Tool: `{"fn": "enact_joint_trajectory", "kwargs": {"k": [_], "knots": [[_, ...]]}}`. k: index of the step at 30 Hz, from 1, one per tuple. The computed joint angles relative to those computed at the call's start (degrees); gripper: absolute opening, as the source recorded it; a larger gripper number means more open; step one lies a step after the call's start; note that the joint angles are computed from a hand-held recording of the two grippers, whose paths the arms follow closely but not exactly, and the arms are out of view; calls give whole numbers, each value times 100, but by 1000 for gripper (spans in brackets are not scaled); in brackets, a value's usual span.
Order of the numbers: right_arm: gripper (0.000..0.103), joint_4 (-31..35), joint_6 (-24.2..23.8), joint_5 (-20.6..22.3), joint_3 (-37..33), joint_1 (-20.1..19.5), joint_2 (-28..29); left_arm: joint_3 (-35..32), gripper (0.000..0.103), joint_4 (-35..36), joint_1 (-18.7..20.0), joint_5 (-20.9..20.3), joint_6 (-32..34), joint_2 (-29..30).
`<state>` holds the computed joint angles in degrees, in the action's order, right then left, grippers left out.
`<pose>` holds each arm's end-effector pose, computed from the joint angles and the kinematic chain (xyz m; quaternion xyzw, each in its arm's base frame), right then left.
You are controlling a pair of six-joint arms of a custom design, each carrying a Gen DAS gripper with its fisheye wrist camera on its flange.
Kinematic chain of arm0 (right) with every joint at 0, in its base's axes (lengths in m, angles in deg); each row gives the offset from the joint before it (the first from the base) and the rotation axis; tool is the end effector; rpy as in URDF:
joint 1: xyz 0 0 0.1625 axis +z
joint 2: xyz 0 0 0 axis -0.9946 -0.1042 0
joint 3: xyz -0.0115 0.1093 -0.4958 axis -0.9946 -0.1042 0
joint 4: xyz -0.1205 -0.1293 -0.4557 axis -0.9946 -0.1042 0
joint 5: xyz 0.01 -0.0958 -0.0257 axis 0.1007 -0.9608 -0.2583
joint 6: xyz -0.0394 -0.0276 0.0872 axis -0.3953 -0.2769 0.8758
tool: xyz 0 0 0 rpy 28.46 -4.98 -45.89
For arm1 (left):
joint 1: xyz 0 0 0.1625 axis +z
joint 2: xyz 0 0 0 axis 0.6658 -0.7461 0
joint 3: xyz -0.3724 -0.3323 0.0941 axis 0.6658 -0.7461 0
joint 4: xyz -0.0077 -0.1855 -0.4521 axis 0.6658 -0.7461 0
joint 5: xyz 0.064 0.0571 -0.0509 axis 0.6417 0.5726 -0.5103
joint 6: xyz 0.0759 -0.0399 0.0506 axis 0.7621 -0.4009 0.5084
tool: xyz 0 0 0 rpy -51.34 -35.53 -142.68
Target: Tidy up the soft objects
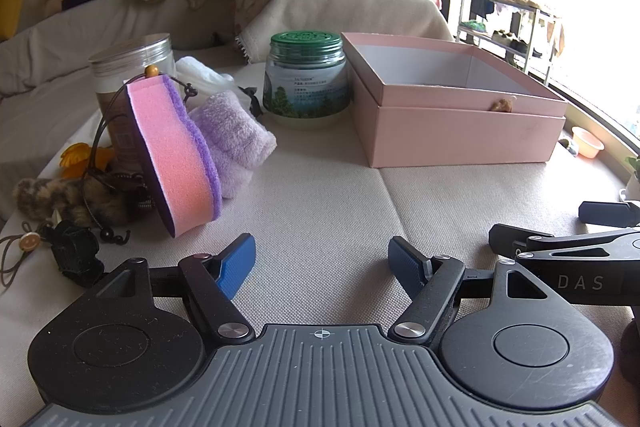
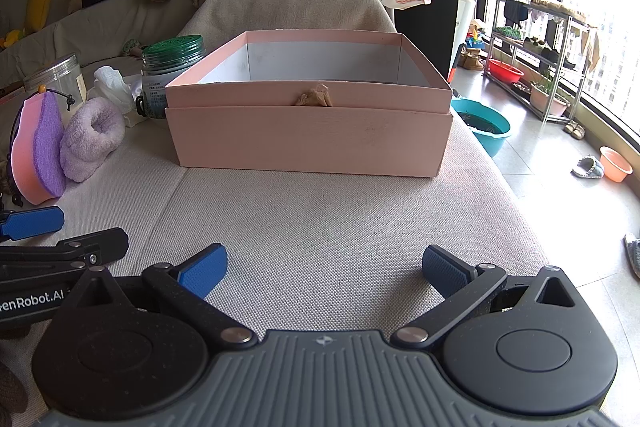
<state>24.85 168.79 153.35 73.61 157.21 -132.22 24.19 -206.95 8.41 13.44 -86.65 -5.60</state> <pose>-0.0520 -0.6434 0.1001 0.3297 -0.8491 0.3348 0.2413 -0.1909 -0.5801 -0.1320 0.0744 0.8031 -0.4488 0.3849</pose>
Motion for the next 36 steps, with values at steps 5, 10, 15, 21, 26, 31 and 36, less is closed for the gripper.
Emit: {"fn": "enact_joint_trajectory", "kwargs": {"k": [5, 10, 15, 21, 26, 31, 36], "knots": [[103, -4, 0, 0, 3, 2, 0, -9, 78, 6, -2, 9, 5, 6], [103, -7, 0, -1, 9, 2, -3, -44, 78, -319, -40, 107, 240, 120], [103, -13, -3, -3, 21, 1, -9, -86, 78, -277, -32, 94, 227, 137], [103, -15, -4, -4, 27, 0, -12, -90, 78, -276, -32, 97, 230, 139], [103, -13, -5, -6, 25, 0, -11, -74, 79, -181, -60, 109, 130, 136], [103, -12, -7, -8, 23, 0, -10, -51, 79, -49, -28, 53, 42, 65], [103, -12, -7, -8, 23, 1, -11, -50, 80, 8, -16, 33, 4, 41]]}}
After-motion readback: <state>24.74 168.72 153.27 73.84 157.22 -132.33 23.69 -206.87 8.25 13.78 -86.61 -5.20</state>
